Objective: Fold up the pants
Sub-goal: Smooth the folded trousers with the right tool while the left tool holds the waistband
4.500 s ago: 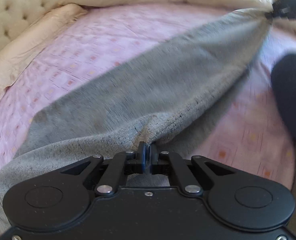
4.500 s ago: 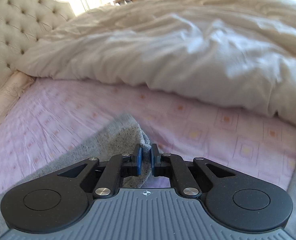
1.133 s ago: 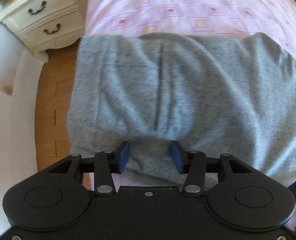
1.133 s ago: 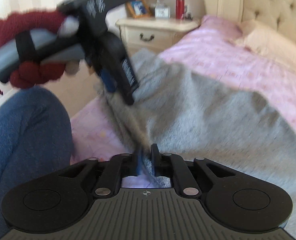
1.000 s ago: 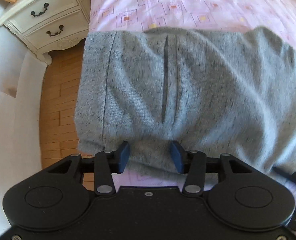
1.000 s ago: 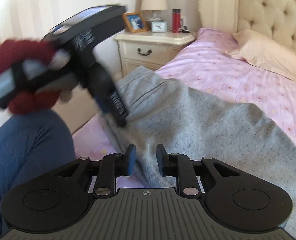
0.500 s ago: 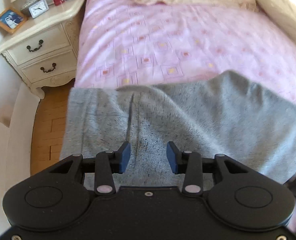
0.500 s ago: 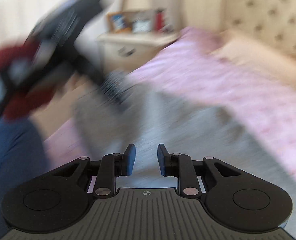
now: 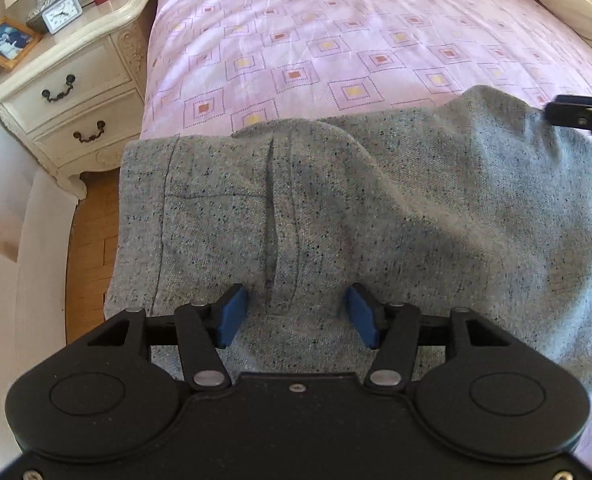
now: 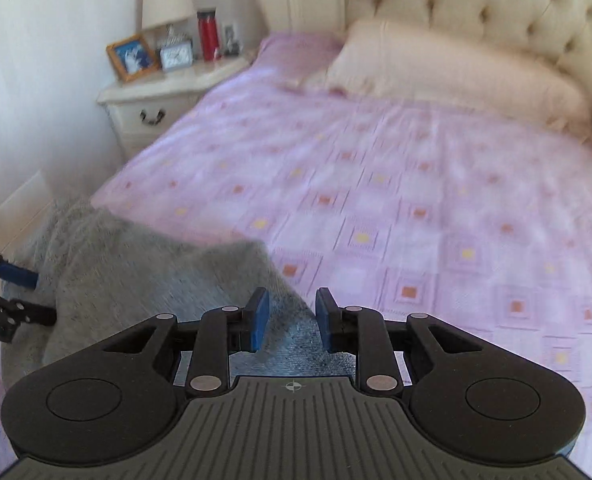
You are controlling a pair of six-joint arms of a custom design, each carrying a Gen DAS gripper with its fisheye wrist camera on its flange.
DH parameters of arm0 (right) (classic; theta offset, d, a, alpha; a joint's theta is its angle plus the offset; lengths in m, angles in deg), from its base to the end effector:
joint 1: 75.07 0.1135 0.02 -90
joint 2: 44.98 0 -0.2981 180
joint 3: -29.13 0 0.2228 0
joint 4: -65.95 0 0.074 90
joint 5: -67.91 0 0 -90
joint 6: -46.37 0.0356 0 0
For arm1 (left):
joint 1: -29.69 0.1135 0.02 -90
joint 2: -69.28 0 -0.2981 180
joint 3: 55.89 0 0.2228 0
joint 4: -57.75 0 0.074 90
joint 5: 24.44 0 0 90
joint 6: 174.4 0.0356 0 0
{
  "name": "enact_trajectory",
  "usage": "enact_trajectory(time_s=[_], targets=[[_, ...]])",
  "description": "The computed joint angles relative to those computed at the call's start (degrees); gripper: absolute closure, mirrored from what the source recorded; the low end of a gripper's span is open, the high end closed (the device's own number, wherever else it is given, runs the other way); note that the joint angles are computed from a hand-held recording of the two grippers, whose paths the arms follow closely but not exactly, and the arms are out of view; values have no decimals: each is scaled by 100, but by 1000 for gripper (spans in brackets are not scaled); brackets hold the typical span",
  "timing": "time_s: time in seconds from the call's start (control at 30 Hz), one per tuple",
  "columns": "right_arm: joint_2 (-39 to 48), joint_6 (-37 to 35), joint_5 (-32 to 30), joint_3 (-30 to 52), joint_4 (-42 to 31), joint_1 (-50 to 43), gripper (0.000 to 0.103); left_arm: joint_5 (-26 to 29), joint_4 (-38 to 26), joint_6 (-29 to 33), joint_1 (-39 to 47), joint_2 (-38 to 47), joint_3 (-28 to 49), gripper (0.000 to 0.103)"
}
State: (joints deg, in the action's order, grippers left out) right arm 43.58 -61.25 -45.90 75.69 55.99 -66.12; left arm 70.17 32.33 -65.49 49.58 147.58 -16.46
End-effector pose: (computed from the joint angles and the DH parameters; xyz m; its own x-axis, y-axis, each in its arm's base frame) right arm 0.2385 0.0521 0.1785 -0.6240 -0.3786 -0.6835 -0.6054 0.7874 0.1165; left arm 0.1707 0.0587 0.1669 -0.9008 0.0176 -0.4339 -0.0152 0.9973 0.0721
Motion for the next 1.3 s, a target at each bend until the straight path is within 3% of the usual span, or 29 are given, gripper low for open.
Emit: enact_trajectory(time_s=[0.13,0.17,0.2,0.4,0.53,0.63,0.73,0.77,0.87,0.97,1.17,1.3], targets=[[85,-343,-251,200,-526,-93,80,135,52,4,123,40,-5,41],[13,-411,-529,151,-596,-183,96,156,57,-4,138,62,5,41],[-134,-438,-753,97,-702,-238,101,174,56,1,154,60,3,41],[-1601,-527,-417,-658,-978,485,101,132,121,-33,121,93,2,41],[-1918,-475,-37,-1055,-1001,1057,101,175,57,-50,165,77,25,41],[-1854,-299,330,-1200,-792,1460,100,173,52,-57,168,61,20,41],[-1911,-385,490,-954,-1072,1556,98,130,40,-46,136,40,15,41],[-2014,-321,452,-929,-1041,1470,98,126,40,-41,136,37,12,41],[-2209,-161,-4,-794,-959,959,82,145,42,-48,151,35,8,41],[-2145,-69,-257,-541,-944,655,81,134,56,-54,139,40,4,41],[-1069,542,-750,107,-660,198,75,217,53,-34,220,42,6,41],[-355,953,-766,450,-352,46,75,275,53,1,276,59,19,41]])
